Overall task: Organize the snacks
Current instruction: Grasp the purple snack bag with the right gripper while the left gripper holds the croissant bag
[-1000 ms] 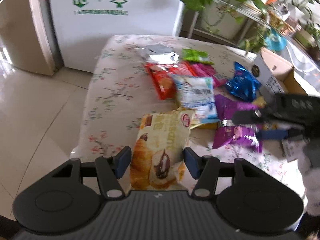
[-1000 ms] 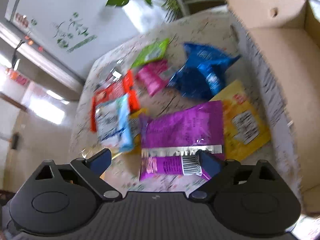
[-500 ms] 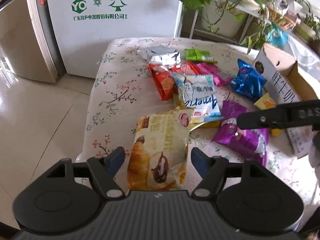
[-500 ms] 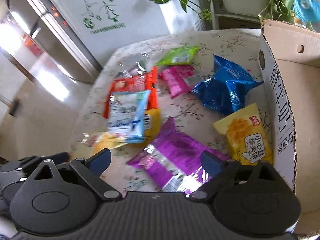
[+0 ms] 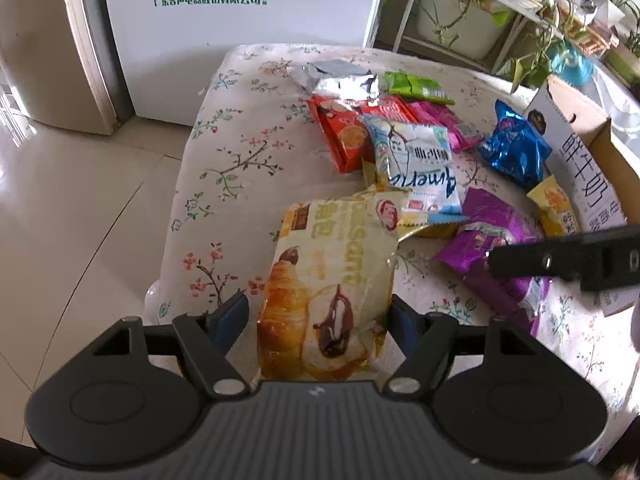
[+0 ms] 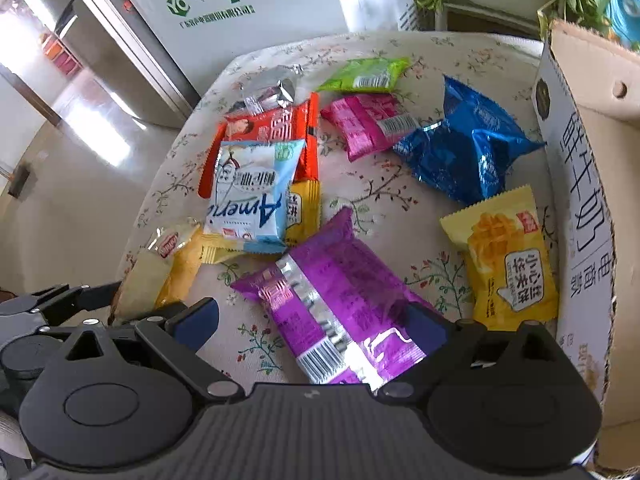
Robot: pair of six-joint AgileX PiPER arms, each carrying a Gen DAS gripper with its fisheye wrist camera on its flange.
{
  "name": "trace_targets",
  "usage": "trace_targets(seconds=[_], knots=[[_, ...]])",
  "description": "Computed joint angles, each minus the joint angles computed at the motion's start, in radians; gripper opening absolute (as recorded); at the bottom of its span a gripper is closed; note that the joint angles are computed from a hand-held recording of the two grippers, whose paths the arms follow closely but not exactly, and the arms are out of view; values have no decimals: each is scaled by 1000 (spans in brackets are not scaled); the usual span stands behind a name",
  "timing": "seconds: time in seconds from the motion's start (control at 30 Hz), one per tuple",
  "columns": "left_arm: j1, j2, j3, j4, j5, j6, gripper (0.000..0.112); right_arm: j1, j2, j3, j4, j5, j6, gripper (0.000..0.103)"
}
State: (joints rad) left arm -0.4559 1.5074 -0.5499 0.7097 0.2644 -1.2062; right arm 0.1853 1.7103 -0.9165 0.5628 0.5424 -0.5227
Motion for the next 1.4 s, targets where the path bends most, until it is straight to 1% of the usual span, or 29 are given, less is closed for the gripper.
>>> trace_targets(seconds=[0.07, 0.2, 0.3, 0.37, 0.47, 0.5, 0.53, 0.57, 0.63, 0.67, 0.8, 0.9, 1.03, 1.13, 1.3, 1.4], knots=[[6, 10, -1, -11, -5, 9, 77, 15, 5, -1, -48, -30, 41, 102], [5, 26, 0, 83, 0, -71, 86, 46, 15, -6, -163, -47, 93, 102], [3, 41, -4, 117, 8, -98, 91, 48, 18, -3, -173, -38, 57, 102], [3, 54, -10, 135, 5, -99, 95, 58, 20, 7, -199, -57, 54, 102], [-24, 93, -30, 192, 33, -121, 103, 86, 44, 8, -305, -81, 137, 102], [-28, 96, -29, 220, 34, -142, 103, 94, 51, 10, -328, -89, 148, 102], [-20, 97, -28, 209, 26, -132, 103, 102, 57, 13, -349, -102, 156, 102], [-11, 97, -33, 170, 25, -88, 103, 111, 60, 22, -375, -124, 173, 102], [-6, 99, -36, 152, 22, -61, 103, 130, 65, 44, -437, -186, 220, 103], [-6, 99, -32, 171, 18, -84, 103, 130, 65, 54, -421, -209, 202, 103], [-12, 99, -24, 229, 17, -153, 103, 126, 75, 62, -386, -255, 173, 103], [-22, 96, -11, 308, 17, -237, 103, 134, 79, 58, -416, -260, 215, 103], [-23, 98, -8, 343, 14, -269, 103, 136, 70, 71, -421, -270, 220, 103], [-22, 100, -14, 322, 17, -246, 103, 144, 58, 99, -449, -303, 265, 103], [-6, 102, -30, 244, 12, -150, 102, 140, 57, 80, -453, -265, 277, 103], [-12, 103, -30, 280, 14, -188, 99, 141, 57, 78, -467, -263, 307, 103]])
